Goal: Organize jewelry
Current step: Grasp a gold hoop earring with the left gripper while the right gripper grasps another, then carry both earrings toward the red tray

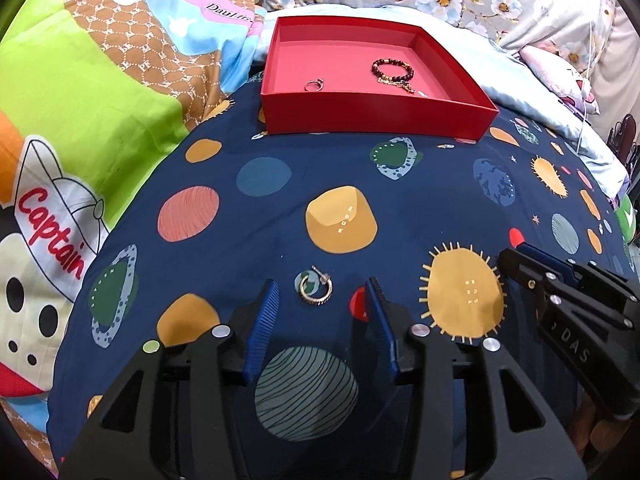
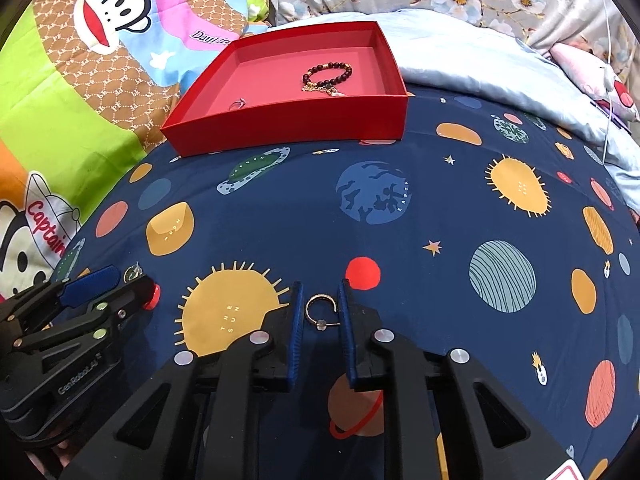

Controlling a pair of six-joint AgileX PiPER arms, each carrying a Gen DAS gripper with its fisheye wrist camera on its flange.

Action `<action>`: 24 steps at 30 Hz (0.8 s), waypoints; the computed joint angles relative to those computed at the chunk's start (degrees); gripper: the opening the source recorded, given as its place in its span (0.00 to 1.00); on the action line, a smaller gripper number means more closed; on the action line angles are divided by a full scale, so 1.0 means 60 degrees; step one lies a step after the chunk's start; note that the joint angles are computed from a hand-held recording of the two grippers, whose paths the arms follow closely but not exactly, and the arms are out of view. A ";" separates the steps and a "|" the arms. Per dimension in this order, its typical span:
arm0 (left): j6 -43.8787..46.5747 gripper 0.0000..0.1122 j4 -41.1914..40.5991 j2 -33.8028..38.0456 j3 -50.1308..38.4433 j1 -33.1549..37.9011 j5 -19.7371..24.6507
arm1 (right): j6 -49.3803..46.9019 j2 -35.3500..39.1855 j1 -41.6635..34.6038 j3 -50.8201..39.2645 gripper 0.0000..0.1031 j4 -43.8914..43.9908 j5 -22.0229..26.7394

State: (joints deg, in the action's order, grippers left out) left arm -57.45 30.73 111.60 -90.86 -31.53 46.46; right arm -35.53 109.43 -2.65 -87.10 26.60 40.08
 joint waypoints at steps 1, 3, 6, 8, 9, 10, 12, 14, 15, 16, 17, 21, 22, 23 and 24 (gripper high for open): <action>-0.0011 0.37 0.0045 0.0075 -0.0117 -0.0008 0.0093 | -0.0014 0.0011 -0.0016 -0.0012 0.15 0.0043 0.0021; -0.0013 0.27 0.0069 0.0119 -0.0190 0.0008 0.0147 | -0.0049 0.0033 -0.0044 -0.0038 0.15 0.0107 0.0059; 0.0026 0.15 0.0000 0.0106 -0.0189 0.0087 0.0123 | -0.0078 0.0056 -0.0070 -0.0069 0.15 0.0164 0.0096; 0.0085 0.14 -0.0088 0.0078 -0.0165 0.0140 0.0078 | -0.0069 0.0066 -0.0089 -0.0089 0.15 0.0194 0.0135; 0.0097 0.14 -0.0103 0.0076 -0.0172 0.0143 0.0095 | -0.0055 0.0071 -0.0098 -0.0104 0.15 0.0205 0.0166; 0.0112 0.14 -0.0128 0.0078 -0.0194 0.0142 0.0126 | -0.0026 0.0083 -0.0107 -0.0140 0.15 0.0212 0.0221; 0.0137 0.14 -0.0154 0.0103 -0.0248 0.0128 0.0197 | 0.0003 0.0088 -0.0167 -0.0196 0.15 0.0302 0.0397; 0.0235 0.14 -0.0278 0.0127 -0.0335 0.0152 0.0255 | 0.0032 0.0078 -0.0212 -0.0210 0.15 0.0370 0.0516; 0.0280 0.14 -0.0330 0.0136 -0.0361 0.0169 0.0264 | 0.0040 0.0057 -0.0232 -0.0198 0.15 0.0389 0.0559; 0.0329 0.14 -0.0381 0.0158 -0.0422 0.0177 0.0316 | 0.0045 0.0033 -0.0245 -0.0181 0.15 0.0400 0.0594; 0.0363 0.14 -0.0412 0.0174 -0.0465 0.0178 0.0349 | 0.0043 -0.0005 -0.0256 -0.0147 0.15 0.0414 0.0621; 0.0491 0.14 -0.0492 0.0206 -0.0631 0.0167 0.0479 | -0.0042 -0.0135 -0.0309 -0.0029 0.15 0.0514 0.0693; 0.0487 0.14 -0.0469 0.0206 -0.0662 0.0152 0.0508 | -0.0064 -0.0163 -0.0321 -0.0012 0.15 0.0533 0.0717; 0.0473 0.14 -0.0414 0.0200 -0.0703 0.0124 0.0551 | -0.0083 -0.0198 -0.0333 0.0009 0.15 0.0545 0.0740; 0.0474 0.14 -0.0390 0.0197 -0.0731 0.0102 0.0567 | -0.0092 -0.0230 -0.0341 0.0026 0.15 0.0554 0.0757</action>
